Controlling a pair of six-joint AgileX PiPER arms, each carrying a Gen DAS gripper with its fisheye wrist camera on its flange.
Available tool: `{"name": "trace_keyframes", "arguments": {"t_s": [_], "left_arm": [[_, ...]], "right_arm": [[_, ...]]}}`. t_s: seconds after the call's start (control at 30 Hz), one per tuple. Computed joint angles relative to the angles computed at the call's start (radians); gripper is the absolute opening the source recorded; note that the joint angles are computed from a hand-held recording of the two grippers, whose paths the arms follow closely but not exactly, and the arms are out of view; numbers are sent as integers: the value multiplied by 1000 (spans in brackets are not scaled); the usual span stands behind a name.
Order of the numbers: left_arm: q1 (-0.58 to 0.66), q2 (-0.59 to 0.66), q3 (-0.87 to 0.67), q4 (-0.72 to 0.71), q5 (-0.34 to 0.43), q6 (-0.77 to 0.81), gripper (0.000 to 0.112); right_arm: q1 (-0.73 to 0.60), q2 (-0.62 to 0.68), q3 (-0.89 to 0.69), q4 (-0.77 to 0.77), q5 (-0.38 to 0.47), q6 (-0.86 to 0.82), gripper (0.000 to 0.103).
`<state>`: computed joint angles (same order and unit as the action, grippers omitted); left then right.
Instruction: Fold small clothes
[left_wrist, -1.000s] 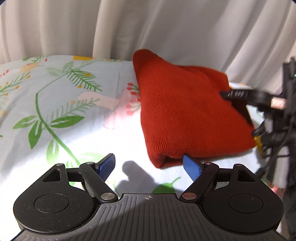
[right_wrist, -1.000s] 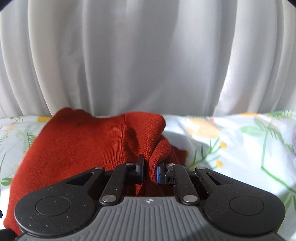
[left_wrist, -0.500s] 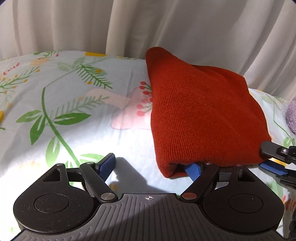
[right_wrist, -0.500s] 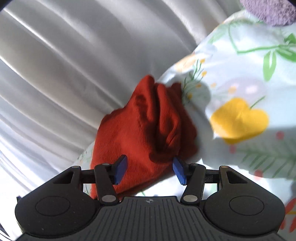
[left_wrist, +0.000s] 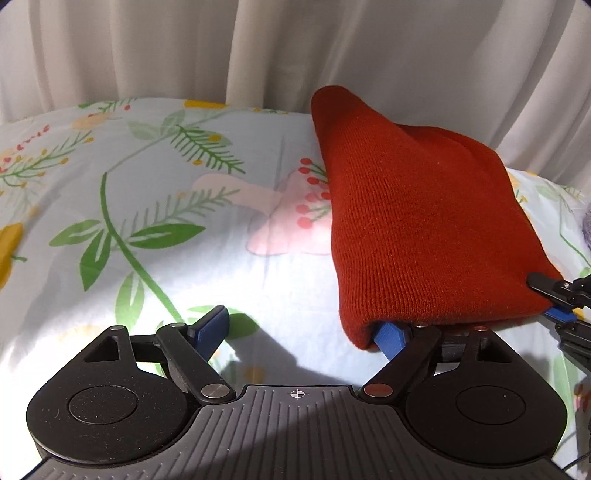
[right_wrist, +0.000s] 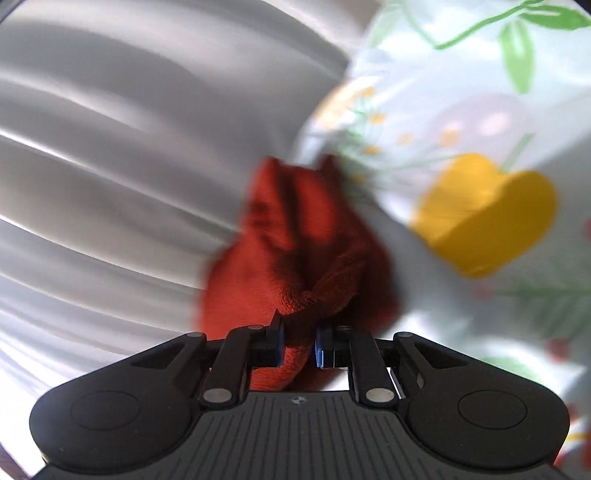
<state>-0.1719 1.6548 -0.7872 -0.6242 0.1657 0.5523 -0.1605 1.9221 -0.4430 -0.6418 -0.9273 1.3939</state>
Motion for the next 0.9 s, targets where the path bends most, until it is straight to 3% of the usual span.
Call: {"name": "trace_keyframes", "arguments": {"t_s": [0.07,0.13,0.17,0.23,0.3,0.37,0.47,0.57,0.63,0.67,0.77,0.9], "left_arm": [[96,-21,-26,-145,149,181,88],[191,-40,-50,-181,256,222,88],[224,-52,-58,-163,271,201,86],[257,-60,-80,-89,234,98,86],[263,-27,-141,16,207,-69,85],[245,11,-206,100,200,-247,85],[183,73,-295,111,167,-384,86],[77,146,-405,336,146,-668,86],[16,204,-486,429,149,-773,86],[-16,233,-527,496,149,-846,86],[-106,337,-647,710,131,-1028,88],[-180,468,-761,1102,110,-1348,89]], "right_arm": [[28,-73,2,5,96,2,17],[43,-163,-10,7,233,4,26],[53,-222,-4,34,316,-27,37],[83,-318,-21,144,493,-138,41],[65,-340,-54,112,526,-124,41],[48,-272,-138,-65,441,27,41],[107,-101,-396,-335,388,221,38],[181,72,-685,-567,464,383,33],[233,159,-839,-686,638,453,31],[246,198,-893,-685,698,428,21],[242,243,-950,-465,788,164,17],[204,248,-886,-69,723,-230,14]]}}
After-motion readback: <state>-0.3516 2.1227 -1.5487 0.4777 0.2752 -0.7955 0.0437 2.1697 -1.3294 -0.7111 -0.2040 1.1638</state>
